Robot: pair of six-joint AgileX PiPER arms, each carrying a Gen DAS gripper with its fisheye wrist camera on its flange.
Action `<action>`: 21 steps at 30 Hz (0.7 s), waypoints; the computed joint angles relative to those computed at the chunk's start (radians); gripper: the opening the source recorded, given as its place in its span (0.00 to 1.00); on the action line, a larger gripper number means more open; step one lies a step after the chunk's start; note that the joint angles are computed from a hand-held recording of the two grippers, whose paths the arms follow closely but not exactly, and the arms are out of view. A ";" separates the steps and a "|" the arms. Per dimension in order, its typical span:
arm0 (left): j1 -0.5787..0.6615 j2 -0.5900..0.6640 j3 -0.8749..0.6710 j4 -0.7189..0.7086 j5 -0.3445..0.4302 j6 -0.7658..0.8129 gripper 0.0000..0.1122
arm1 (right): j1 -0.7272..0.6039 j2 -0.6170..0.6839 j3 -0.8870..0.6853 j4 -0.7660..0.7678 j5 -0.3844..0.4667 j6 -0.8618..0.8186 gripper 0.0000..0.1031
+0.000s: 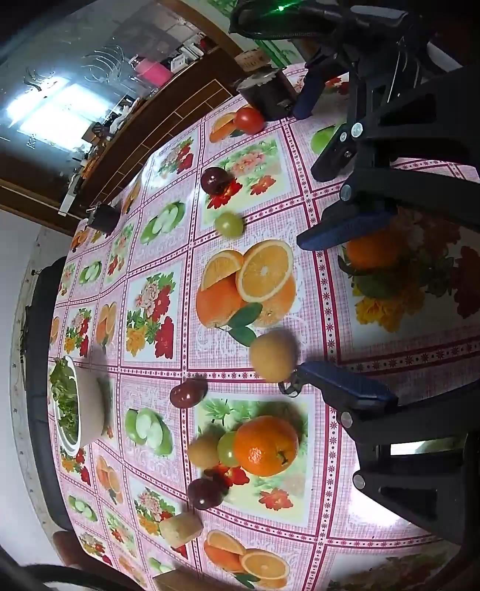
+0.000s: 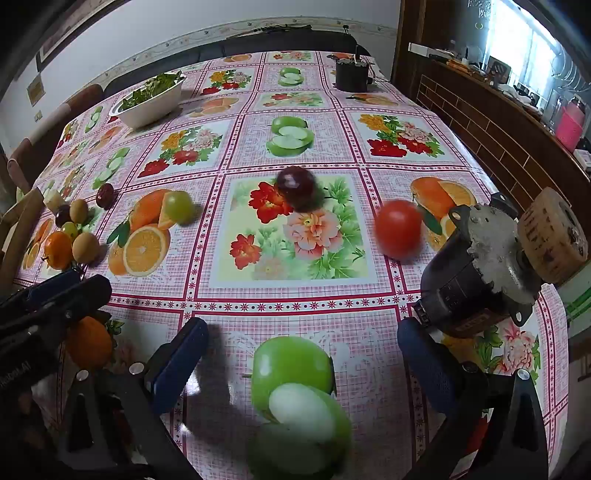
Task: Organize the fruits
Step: 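Move the left tool toward the pale yellow chunk while the right tool approaches the mandarin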
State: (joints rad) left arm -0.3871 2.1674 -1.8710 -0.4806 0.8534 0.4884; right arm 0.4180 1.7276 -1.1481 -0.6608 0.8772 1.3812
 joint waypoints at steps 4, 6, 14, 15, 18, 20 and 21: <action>-0.025 -0.028 0.042 0.014 -0.041 0.021 0.54 | -0.001 0.000 0.000 0.001 -0.002 -0.001 1.00; -0.018 -0.025 0.032 0.027 -0.040 0.019 0.54 | -0.002 0.001 -0.001 0.001 -0.002 -0.002 1.00; 0.078 -0.061 0.058 -0.154 -0.015 0.097 0.54 | -0.003 0.003 -0.004 0.002 -0.002 -0.004 1.00; 0.094 -0.076 0.073 -0.183 -0.011 0.121 0.55 | -0.003 0.003 -0.004 0.001 -0.002 -0.004 1.00; 0.136 -0.112 0.086 -0.224 0.020 0.127 0.55 | -0.003 0.004 -0.004 0.002 -0.002 -0.004 1.00; 0.154 -0.130 0.090 -0.235 0.041 0.116 0.55 | -0.003 0.004 -0.005 0.002 -0.002 -0.004 1.00; 0.154 -0.152 0.105 -0.201 0.029 0.090 0.55 | -0.004 0.006 -0.006 0.001 -0.003 -0.005 1.00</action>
